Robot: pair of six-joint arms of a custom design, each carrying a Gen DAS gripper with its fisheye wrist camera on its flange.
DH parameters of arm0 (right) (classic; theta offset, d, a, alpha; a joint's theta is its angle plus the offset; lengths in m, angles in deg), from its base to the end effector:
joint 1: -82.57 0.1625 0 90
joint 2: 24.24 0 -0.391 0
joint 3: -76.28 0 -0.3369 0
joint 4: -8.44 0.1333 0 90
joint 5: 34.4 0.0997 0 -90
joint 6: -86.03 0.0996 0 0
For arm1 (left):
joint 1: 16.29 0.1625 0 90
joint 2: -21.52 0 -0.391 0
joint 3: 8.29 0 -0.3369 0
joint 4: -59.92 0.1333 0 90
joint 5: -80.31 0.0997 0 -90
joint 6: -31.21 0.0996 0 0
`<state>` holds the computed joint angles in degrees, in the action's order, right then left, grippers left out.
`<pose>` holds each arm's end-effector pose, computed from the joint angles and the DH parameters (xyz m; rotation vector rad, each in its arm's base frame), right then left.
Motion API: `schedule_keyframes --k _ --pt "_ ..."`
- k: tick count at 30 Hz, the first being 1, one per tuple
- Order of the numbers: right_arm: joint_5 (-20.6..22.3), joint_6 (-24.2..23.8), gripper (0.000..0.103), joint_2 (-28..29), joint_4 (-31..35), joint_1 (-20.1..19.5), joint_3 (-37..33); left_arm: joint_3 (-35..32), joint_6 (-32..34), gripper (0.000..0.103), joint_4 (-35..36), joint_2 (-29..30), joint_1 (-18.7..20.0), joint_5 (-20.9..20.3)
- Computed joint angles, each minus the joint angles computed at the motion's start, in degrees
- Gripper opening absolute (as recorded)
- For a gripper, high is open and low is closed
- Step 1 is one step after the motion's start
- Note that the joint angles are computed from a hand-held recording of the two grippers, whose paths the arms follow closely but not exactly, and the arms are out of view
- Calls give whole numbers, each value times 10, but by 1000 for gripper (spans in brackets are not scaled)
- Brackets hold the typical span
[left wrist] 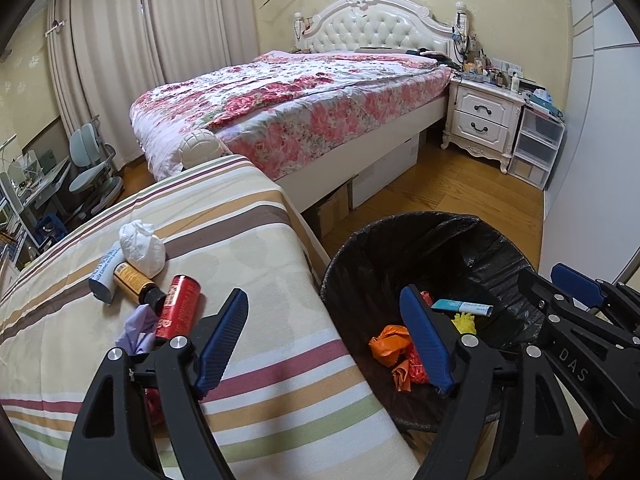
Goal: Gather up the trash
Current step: 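Move both open tools back toward the lavender and dark red cloths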
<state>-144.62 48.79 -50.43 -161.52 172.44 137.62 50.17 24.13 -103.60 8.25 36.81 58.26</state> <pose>0.0971 -0.7631 0.1451 0.6084 -2.3779 0.8162 -0.2540 -0.7140 0.0276 0.1868 2.0297 -0.9773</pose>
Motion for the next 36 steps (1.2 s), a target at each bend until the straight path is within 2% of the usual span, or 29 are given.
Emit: schedule_keyframes --k 9,19,25,32,36 --pt "6 -3 43 -13 -4 9 40 113 -73 76 5 -70 -6 25" --pt "16 -9 44 -19 0 27 82 235 -213 76 67 -161 0 58" --pt "23 -21 45 -17 -1 40 100 266 -296 76 136 -197 11 65" --pt "22 -26 45 -11 7 50 102 300 -336 76 167 -227 15 78" --pt "23 -30 45 -10 8 55 104 321 -389 76 211 -251 21 76"
